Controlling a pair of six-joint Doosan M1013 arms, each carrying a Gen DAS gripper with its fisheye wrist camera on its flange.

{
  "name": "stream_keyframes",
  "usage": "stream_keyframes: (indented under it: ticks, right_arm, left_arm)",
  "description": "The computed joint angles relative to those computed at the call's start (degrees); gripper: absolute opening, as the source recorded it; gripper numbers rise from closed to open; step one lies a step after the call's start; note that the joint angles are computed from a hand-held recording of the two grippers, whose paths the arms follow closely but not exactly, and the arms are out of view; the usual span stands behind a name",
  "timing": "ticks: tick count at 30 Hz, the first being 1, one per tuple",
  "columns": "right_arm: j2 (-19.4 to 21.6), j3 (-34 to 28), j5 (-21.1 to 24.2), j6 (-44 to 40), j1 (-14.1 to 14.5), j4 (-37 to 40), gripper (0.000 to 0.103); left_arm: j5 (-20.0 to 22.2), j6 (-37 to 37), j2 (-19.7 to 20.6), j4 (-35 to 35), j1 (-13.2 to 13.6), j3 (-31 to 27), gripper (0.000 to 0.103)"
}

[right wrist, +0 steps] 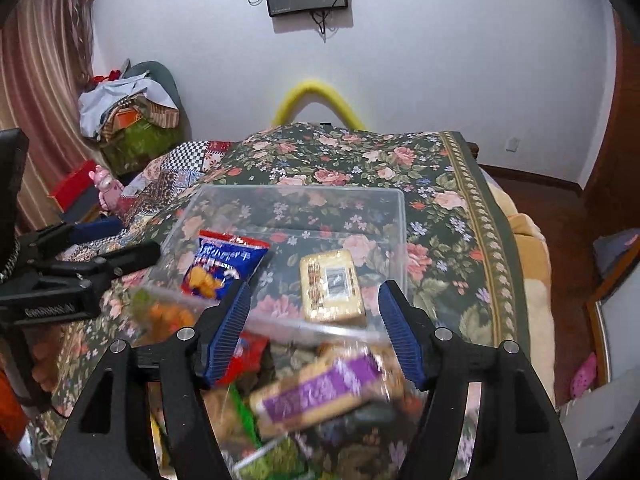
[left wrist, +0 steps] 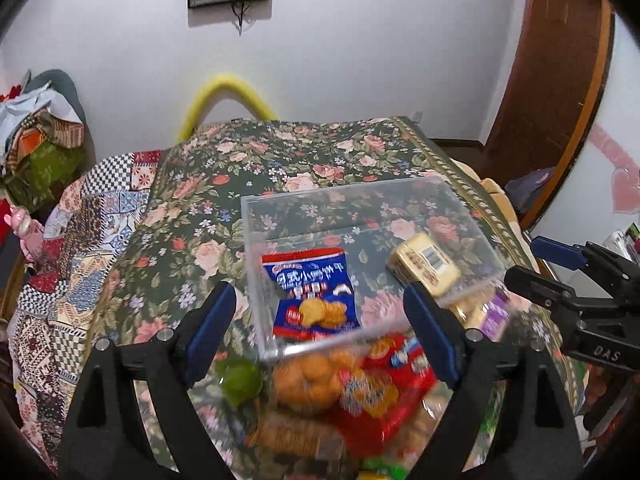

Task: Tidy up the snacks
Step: 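Open the left tool dropping the blue bag into the box while the right tool releases the cracker block, then grasp the yellow Kakaoo bag with the left tool while the right tool grasps the wrapped biscuit roll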

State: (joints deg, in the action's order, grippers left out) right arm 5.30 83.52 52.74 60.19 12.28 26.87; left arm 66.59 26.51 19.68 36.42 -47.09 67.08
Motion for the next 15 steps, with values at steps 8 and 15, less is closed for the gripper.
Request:
stream_keyframes:
  ticks: [8,15]
  right_arm:
    - [-4.76,5.84,-0.14,-0.42,-0.49,-1.71,0.067]
    - [-8.39,10.57,-0.71,0.35,0.23,-3.24,0.074]
  left_arm:
    - [1.11,-3.87,-3.87,2.55,-4.35,5.79,0.09]
    - [0.07,-8.67,-6.79,2.94,-7.49,11.71,0.09]
